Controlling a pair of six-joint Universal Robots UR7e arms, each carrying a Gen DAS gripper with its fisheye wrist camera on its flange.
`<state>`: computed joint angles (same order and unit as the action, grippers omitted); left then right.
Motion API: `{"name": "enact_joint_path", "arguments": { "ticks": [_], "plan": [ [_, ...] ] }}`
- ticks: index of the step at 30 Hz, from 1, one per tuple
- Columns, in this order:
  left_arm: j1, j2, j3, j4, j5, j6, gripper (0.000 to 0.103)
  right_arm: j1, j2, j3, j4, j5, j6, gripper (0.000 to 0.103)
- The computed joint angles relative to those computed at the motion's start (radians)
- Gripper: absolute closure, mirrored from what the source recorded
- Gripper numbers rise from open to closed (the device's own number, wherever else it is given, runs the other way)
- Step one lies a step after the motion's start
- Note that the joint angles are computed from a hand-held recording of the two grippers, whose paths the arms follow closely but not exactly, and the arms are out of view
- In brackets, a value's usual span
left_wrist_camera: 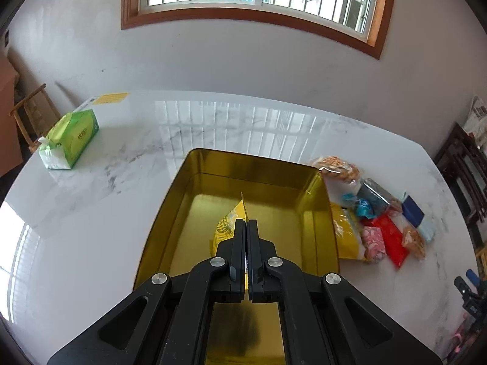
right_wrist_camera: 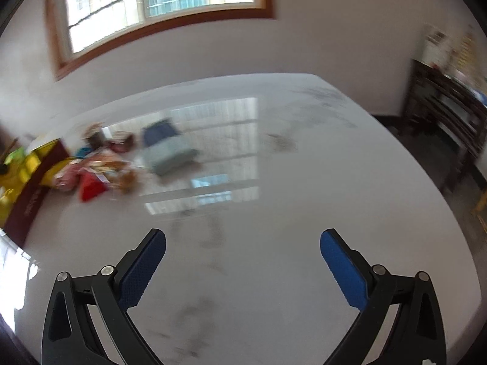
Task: Organize snacks
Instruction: 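Carry the yellow packet with the left tool over the gold tin tray, then open the left tool to drop the yellow packet in the tin while the right tool approaches the twisted-snack bag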
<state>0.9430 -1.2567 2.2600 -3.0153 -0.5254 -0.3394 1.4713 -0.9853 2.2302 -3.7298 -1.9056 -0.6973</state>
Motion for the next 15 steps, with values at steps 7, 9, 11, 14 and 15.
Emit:
{"name": "enact_joint_path", "arguments": {
  "ticks": [7,9,11,14,15],
  "plan": [
    [0.013,-0.002,-0.013,0.02,-0.012,0.0,0.102,0.067,0.008,-0.115,0.304,0.155,-0.099,0.004],
    [0.013,-0.003,-0.013,0.027,-0.012,0.0,0.102,0.093,0.034,-0.185,0.425,0.159,-0.143,0.008],
    [0.015,-0.004,-0.014,0.03,-0.013,0.003,0.102,0.112,0.053,-0.243,0.534,0.151,-0.161,0.013],
    [0.022,-0.002,-0.018,0.041,-0.017,0.003,0.102,0.135,0.096,-0.325,0.671,0.112,-0.194,0.014],
    [0.026,-0.002,-0.02,0.045,-0.021,0.002,0.102,0.143,0.11,-0.341,0.691,0.098,-0.208,0.014]
  ]
}}
